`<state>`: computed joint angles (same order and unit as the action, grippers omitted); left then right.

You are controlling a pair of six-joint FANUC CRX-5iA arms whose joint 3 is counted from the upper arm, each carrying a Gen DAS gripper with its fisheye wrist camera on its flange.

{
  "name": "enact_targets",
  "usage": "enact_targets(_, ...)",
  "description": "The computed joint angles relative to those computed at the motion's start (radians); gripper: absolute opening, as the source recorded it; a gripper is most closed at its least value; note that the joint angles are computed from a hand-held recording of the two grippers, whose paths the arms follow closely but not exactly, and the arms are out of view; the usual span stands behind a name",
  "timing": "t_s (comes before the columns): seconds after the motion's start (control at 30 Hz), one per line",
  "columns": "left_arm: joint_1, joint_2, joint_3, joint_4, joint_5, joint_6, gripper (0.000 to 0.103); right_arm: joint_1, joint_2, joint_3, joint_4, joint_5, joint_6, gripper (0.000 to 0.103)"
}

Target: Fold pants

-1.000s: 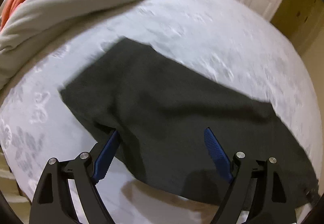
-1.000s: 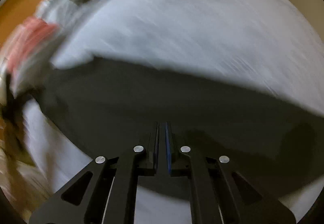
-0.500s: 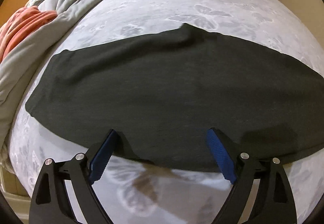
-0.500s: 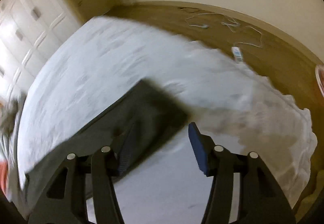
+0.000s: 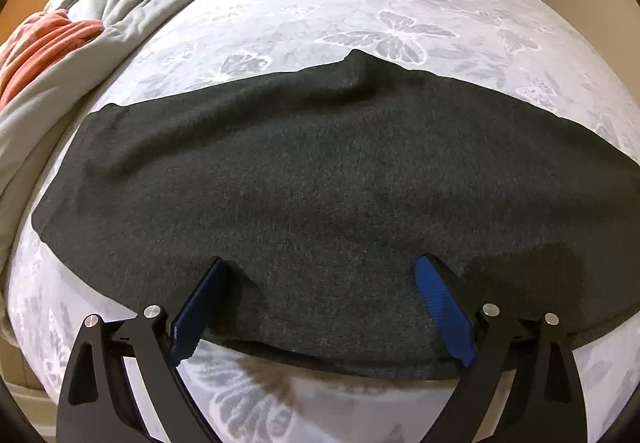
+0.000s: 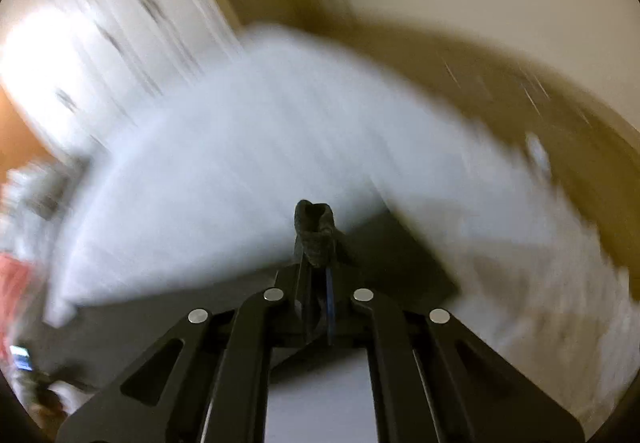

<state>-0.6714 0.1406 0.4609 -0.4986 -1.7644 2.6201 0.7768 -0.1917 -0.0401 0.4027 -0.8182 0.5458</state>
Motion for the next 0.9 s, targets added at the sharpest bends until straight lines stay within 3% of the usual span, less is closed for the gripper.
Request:
enact_targets(0.07, 0.003, -0.001, -0.002, 0.003, 0.003, -0.006, 0.093, 0.001, -0.037, -0.050, 0.079, 0.034, -0.077, 0.003)
enact_targets(0.2, 0.005, 0.003, 0.000, 0.005, 0.004, -0.013, 0.096, -0.065, 0.102, 0.028, -0.159, -0.230, 0.002, 0.004)
enact_targets(0.7, -0.004, 0.013, 0.007, -0.010, 0.000, -0.016, 0.098, -0.059, 0.102, 0.034, -0.151, -0.229, -0.131, 0.010)
enact_targets(0.73, -0.002, 0.012, 0.005, -0.006, 0.002, -0.019, 0.098, -0.057, 0.103, 0.038, -0.154, -0.233, -0.134, 0.015)
enact_targets(0.77, 0.000, 0.011, 0.004, -0.001, 0.004, -0.019, 0.098, -0.055, 0.101, 0.040, -0.163, -0.235, -0.132, 0.029)
enact_targets(0.8, 0.004, 0.010, 0.003, 0.004, 0.006, -0.018, 0.098, -0.057, 0.100, 0.043, -0.180, -0.224, -0.121, 0.035)
enact_targets(0.83, 0.008, 0.009, 0.001, 0.011, 0.009, -0.019, 0.098, -0.048, 0.100, 0.038, -0.164, -0.211, -0.118, 0.034)
enact_targets(0.87, 0.012, 0.009, 0.001, 0.016, 0.010, -0.018, 0.098, -0.035, 0.112, 0.048, -0.132, -0.235, -0.116, 0.011)
enact_targets(0.9, 0.016, 0.007, -0.002, 0.022, 0.013, -0.021, 0.098, -0.024, 0.119, 0.056, -0.104, -0.246, -0.106, 0.003)
